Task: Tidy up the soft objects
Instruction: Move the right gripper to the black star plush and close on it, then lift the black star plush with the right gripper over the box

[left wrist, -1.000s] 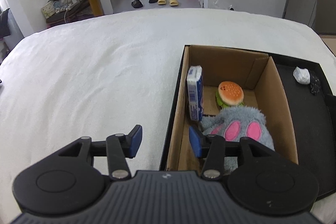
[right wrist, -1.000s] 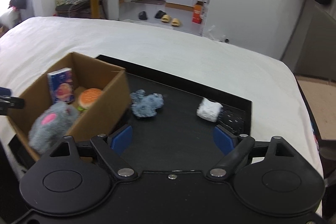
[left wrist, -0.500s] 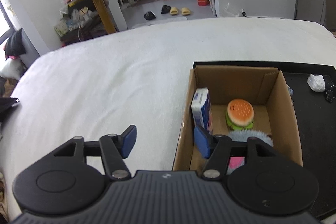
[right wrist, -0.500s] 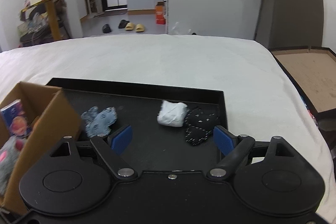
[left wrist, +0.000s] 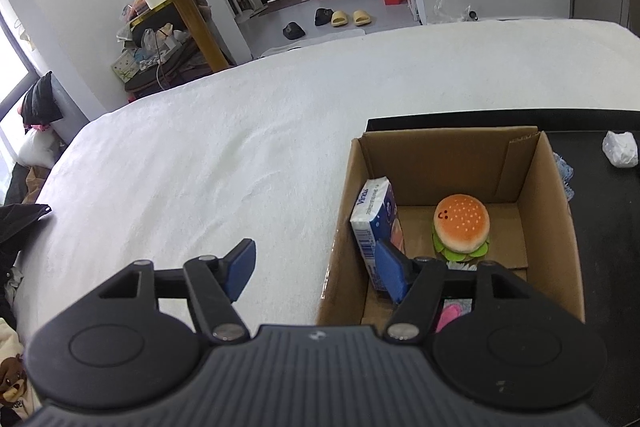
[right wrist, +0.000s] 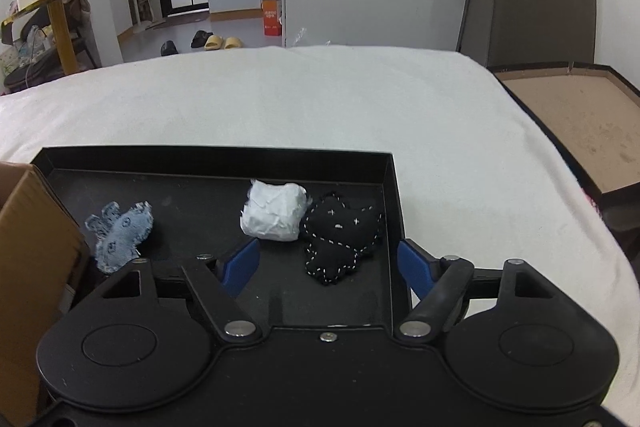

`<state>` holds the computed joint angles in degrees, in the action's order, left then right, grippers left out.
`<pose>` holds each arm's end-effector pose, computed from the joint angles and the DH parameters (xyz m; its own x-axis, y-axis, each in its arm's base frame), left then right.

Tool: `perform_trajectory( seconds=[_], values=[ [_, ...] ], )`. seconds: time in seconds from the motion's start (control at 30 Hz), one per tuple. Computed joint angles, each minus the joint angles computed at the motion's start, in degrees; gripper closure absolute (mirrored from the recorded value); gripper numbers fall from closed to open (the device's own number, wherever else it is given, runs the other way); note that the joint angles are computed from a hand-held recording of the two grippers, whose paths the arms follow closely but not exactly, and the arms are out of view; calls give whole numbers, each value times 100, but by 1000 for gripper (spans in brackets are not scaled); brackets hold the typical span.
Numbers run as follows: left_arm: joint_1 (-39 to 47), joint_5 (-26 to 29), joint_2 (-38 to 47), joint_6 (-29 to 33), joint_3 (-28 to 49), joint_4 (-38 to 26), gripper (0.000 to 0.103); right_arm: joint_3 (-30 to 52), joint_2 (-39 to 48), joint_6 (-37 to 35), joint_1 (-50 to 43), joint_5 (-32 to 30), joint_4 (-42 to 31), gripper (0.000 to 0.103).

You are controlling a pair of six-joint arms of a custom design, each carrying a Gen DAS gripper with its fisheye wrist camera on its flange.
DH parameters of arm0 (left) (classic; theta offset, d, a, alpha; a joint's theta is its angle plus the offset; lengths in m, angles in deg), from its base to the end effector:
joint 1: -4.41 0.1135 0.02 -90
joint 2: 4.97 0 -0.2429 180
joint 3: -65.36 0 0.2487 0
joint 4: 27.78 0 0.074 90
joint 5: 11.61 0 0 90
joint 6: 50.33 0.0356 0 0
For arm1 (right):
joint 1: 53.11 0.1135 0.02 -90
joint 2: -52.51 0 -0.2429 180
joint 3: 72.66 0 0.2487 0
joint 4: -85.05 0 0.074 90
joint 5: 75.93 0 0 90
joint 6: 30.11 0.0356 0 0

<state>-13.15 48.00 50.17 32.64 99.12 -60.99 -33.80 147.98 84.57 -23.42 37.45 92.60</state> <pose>0.1708 -0.0352 0.1368 -0.7689 0.1326 -0.6255 -0.1142 0.9341 0.3383 0.2241 0.1115 0.0671 -0.6918 0.0468 -0.7206 0.0662 0.9978 0.0012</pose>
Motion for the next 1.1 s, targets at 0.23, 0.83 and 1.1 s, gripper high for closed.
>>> perform_trajectory(
  seconds=[0.23,0.83,1.1],
  values=[
    [-153,-172,244,-7,21,90,38,343,799,-14,-116,-8,312,36],
    [221,170,-1045,111,-179,-694,38,-277,-769,530,-11,-314,-593,87],
    [686,773,-2121,451,-634,-1020,38,-788,-2289,819,298,-307,-1112,87]
  ],
)
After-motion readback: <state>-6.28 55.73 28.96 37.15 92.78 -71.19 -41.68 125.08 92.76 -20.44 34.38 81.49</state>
